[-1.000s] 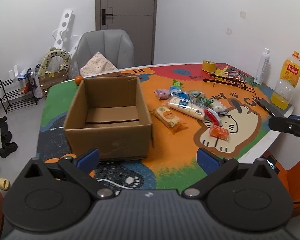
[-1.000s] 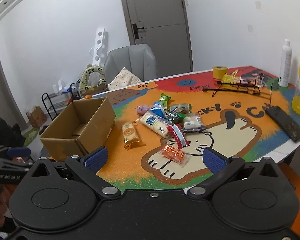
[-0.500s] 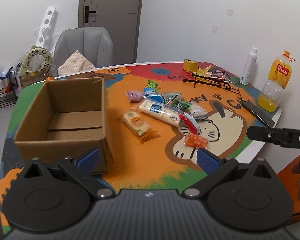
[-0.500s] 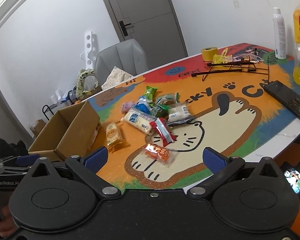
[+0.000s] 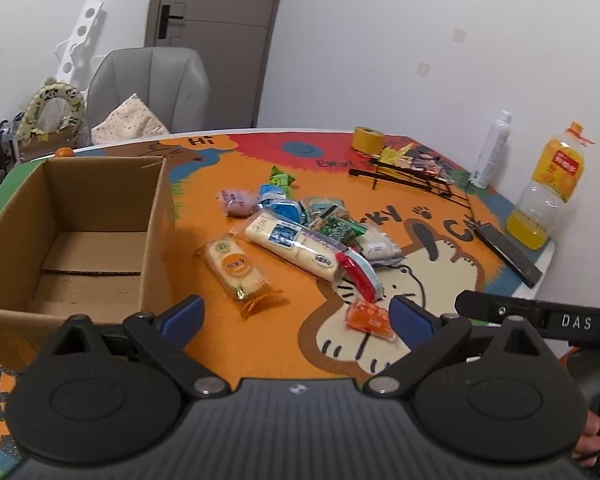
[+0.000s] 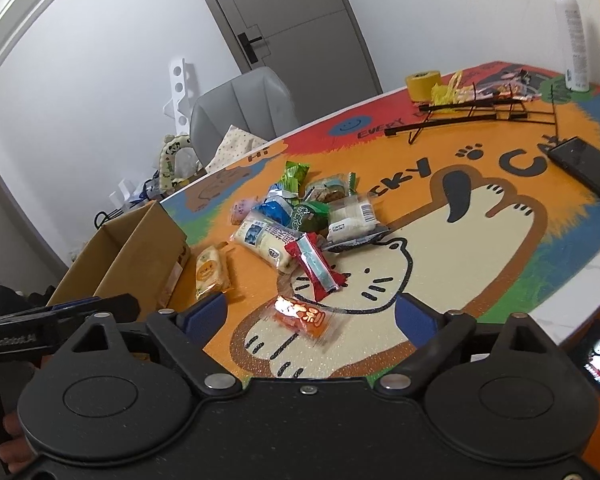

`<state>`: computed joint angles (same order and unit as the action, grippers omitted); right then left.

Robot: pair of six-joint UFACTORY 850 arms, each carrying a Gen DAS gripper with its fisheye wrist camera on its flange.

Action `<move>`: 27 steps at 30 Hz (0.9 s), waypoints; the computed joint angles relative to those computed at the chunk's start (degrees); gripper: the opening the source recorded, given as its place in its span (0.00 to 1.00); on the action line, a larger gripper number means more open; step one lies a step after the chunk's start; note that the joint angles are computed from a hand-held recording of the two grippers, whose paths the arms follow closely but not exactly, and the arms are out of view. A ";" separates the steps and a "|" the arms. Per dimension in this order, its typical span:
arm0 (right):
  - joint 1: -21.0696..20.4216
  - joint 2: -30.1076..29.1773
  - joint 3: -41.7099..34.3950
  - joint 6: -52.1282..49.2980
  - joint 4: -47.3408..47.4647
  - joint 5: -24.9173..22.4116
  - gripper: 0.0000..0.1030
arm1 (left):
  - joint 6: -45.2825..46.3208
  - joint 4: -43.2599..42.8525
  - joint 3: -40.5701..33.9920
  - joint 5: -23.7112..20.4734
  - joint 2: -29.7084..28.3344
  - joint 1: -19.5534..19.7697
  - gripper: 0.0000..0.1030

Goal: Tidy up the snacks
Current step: 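Grasp the rice cracker pack with the left tool while the right tool grasps the red-wrapped bar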

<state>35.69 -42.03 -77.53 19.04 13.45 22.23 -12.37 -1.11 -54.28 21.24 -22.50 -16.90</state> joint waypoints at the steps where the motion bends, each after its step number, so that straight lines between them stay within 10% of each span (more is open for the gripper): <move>1: -0.19 -0.53 -0.68 0.80 -0.79 -0.42 0.88 | -0.35 0.16 -0.75 -0.44 -0.57 -0.07 0.93; 14: -2.47 -5.88 -8.48 6.06 -6.66 -6.56 0.79 | 1.64 -6.16 -10.16 -6.64 -7.79 -0.32 0.82; 27: -3.65 -12.31 -18.55 18.82 -21.74 -13.45 0.61 | 26.96 -35.26 -18.63 -10.94 -14.92 -0.18 0.63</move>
<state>32.04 -54.33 -96.08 37.86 -8.28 8.78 14.59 -36.37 -72.90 10.31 -37.42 -17.08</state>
